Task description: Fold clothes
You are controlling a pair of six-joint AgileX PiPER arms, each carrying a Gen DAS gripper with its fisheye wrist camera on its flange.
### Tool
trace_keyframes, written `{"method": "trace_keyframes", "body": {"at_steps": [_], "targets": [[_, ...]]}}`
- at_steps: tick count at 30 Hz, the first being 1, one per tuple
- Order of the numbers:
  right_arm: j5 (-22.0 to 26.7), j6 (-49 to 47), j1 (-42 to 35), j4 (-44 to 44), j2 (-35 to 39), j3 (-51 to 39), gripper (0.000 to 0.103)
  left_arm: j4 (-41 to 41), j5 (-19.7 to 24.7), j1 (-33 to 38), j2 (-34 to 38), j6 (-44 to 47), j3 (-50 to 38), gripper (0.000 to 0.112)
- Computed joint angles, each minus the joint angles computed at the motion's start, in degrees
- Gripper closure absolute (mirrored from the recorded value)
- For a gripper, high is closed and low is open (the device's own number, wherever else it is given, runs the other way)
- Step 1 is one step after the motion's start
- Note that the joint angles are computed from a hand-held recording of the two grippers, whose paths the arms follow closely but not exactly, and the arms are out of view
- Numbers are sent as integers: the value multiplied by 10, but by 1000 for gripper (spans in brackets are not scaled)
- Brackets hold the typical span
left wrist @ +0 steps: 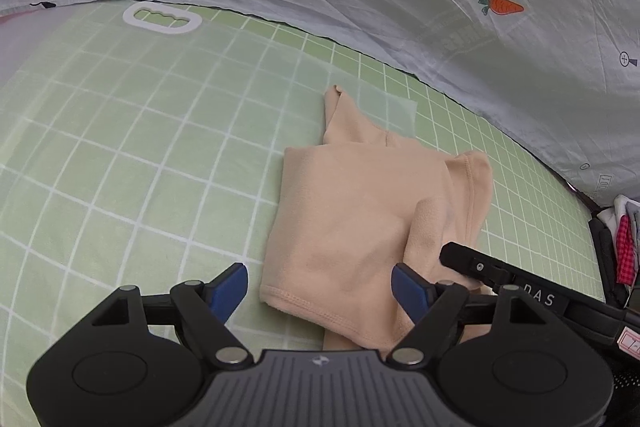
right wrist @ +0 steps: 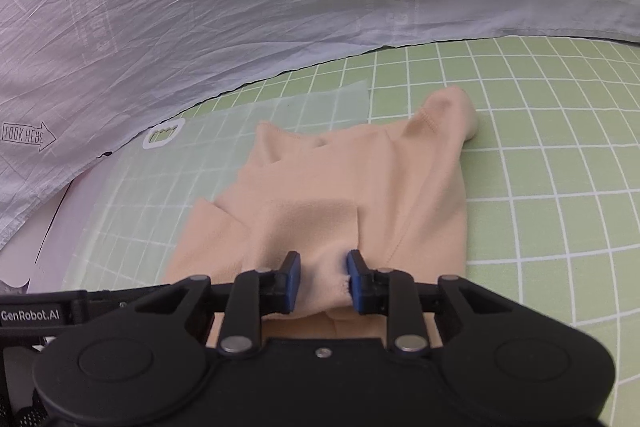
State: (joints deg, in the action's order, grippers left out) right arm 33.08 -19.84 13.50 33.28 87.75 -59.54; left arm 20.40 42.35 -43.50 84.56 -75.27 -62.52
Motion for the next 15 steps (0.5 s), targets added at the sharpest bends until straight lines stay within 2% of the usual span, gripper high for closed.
{"method": "trace_keyframes", "body": {"at_steps": [1, 3, 8, 15], "targets": [[-1, 6, 0, -7, -12, 7, 93, 10, 15, -11, -4, -11, -4, 33], [-4, 14, -2, -13, -41, 25, 96, 32, 45, -38, -13, -37, -14, 33], [10, 23, -8, -32, -138, 82, 97, 85, 109, -125, -39, -124, -27, 33], [57, 73, -2, -64, -278, 164, 98, 102, 176, -234, -44, -199, -35, 33]]}}
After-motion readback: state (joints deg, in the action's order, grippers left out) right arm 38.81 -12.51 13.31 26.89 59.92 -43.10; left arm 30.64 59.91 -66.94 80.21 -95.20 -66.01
